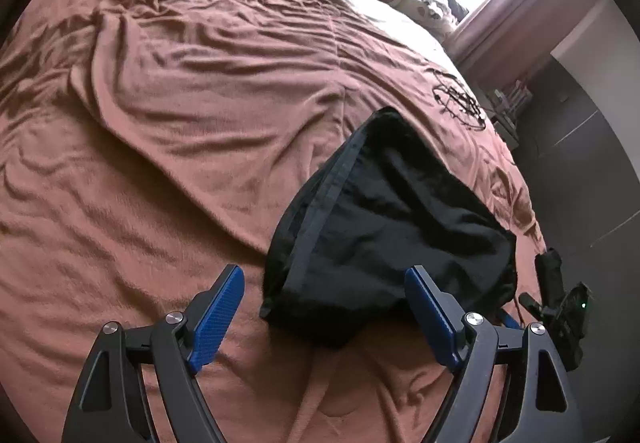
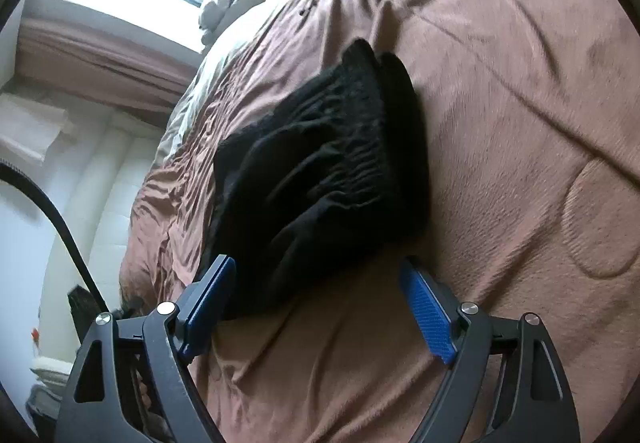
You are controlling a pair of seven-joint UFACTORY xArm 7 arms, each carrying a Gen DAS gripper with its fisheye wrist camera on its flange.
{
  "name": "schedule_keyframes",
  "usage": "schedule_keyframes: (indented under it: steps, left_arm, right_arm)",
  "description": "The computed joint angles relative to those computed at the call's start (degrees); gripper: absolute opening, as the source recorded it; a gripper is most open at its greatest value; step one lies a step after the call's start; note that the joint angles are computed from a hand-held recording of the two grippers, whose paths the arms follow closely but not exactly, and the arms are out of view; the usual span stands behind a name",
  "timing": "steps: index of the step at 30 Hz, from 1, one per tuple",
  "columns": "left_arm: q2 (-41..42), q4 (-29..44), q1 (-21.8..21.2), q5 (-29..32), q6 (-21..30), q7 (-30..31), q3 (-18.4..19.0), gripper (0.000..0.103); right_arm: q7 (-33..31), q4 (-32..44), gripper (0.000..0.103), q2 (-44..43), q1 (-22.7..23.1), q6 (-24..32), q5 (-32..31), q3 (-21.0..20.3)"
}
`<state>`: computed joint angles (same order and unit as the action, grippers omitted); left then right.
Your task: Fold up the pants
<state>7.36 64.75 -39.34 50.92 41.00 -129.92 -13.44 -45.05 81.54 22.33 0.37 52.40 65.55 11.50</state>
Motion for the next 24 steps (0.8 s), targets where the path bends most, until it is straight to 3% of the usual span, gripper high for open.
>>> schedule_keyframes:
  steps: [9,17,24]
  left_arm:
    - [2.5,-3.6,1.6,4.1,-10.6,-4.2,2.3,0.082]
    - [4.9,-4.5,1.7,5.1,-16.6,-5.7,5.3,0.075]
    - [5.1,-5.4,1.7,12.1,-21.6,-10.5,7.6,0.073]
  right_arm:
    - [3.8,3.9,0.052,4.0,0.8,-5.0,-0.7,1.3]
    - [3.4,2.5,0.051,2.7,1.2,-6.5,-1.9,2.0]
    - [3.4,3.7,0.051,3.4,0.7,-5.1,-2.6,2.0]
